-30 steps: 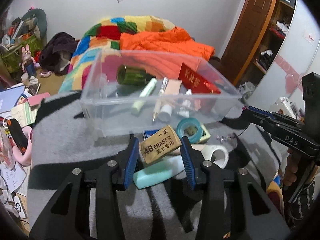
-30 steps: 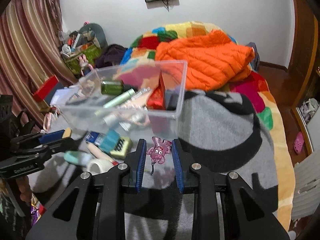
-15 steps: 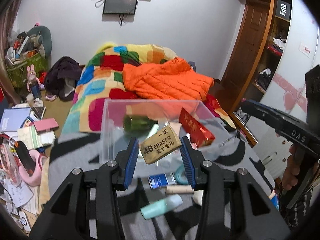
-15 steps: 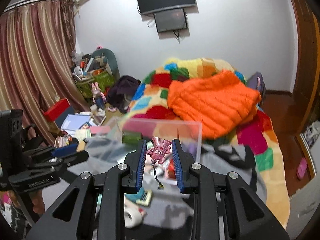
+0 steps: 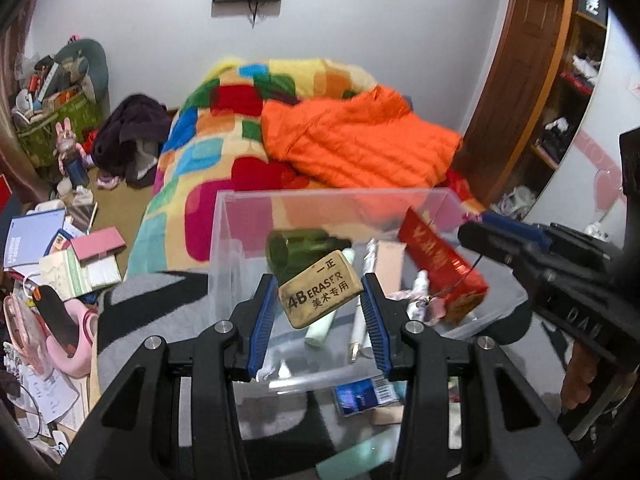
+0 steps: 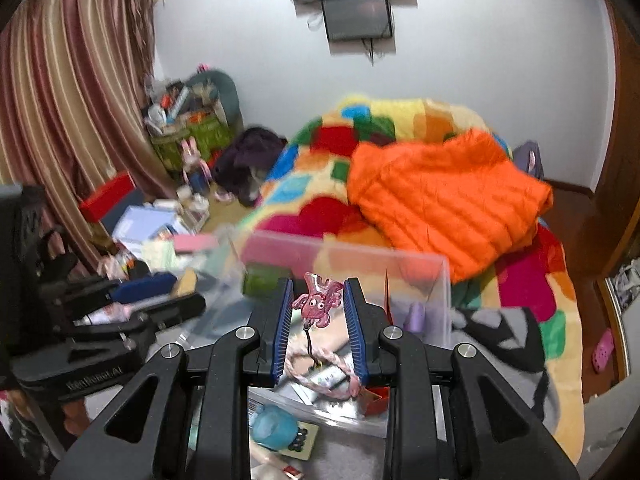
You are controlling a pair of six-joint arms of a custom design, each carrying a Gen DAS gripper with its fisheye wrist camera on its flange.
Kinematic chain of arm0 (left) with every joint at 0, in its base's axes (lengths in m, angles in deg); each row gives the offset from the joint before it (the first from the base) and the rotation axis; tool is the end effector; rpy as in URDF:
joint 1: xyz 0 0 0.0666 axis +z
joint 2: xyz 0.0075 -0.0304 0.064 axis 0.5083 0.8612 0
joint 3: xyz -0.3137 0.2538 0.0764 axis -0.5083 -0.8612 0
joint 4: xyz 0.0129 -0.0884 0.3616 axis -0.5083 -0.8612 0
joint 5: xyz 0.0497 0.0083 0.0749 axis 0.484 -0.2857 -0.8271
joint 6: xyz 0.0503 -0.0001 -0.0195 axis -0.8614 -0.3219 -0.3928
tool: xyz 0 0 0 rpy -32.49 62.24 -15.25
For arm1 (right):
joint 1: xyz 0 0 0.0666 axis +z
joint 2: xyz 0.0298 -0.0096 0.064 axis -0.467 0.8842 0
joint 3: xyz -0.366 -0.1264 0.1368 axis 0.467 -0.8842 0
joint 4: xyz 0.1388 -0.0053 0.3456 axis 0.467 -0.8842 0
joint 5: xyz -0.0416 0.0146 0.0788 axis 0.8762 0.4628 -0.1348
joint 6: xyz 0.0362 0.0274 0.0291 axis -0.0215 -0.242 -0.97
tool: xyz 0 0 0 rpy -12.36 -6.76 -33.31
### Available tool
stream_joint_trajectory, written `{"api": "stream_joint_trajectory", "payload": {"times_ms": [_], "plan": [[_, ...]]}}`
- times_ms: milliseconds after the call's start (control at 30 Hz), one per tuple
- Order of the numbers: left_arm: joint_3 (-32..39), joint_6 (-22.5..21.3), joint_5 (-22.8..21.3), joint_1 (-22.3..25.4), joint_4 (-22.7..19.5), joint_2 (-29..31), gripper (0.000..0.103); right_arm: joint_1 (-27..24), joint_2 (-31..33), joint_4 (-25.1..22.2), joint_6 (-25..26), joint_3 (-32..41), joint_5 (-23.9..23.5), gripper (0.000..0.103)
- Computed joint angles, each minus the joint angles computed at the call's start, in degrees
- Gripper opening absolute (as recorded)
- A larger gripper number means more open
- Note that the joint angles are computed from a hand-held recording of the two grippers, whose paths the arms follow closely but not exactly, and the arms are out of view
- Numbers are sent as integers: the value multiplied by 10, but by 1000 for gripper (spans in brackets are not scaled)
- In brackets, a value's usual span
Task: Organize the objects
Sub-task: 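Put the eraser in the box with left gripper while right releases the octopus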
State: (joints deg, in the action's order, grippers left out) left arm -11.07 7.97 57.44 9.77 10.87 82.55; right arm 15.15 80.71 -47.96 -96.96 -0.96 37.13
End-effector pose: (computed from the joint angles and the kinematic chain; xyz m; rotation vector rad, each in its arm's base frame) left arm 0.4415 -0.1758 0.3758 0.5765 2.3638 -0.3966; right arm 0.3956 0.3475 0.3831 0.0265 2.3030 0.1555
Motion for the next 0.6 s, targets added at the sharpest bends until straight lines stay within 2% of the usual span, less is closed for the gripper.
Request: {"api": "stream_joint_trajectory", "payload": {"times_ms": [300,433,500,567,600], "plan": [[13,-8,1,-4,-25,36,42,-23,28,-21,-8,-7,-72,24],[11,-9,10,-3,-31,31,43,-19,28,-31,-4,-2,-72,24],[6,-9,8,-2,-25,21,47,-15,23,-34,-4,-2,-67,25],[3,-10,3,-1,-20,14,58,-12,17,-33,-5,-3,-63,30],[0,-9,-1,-2,-17,8,58,-10,13,-33,-6,-3,-57,34]]}}
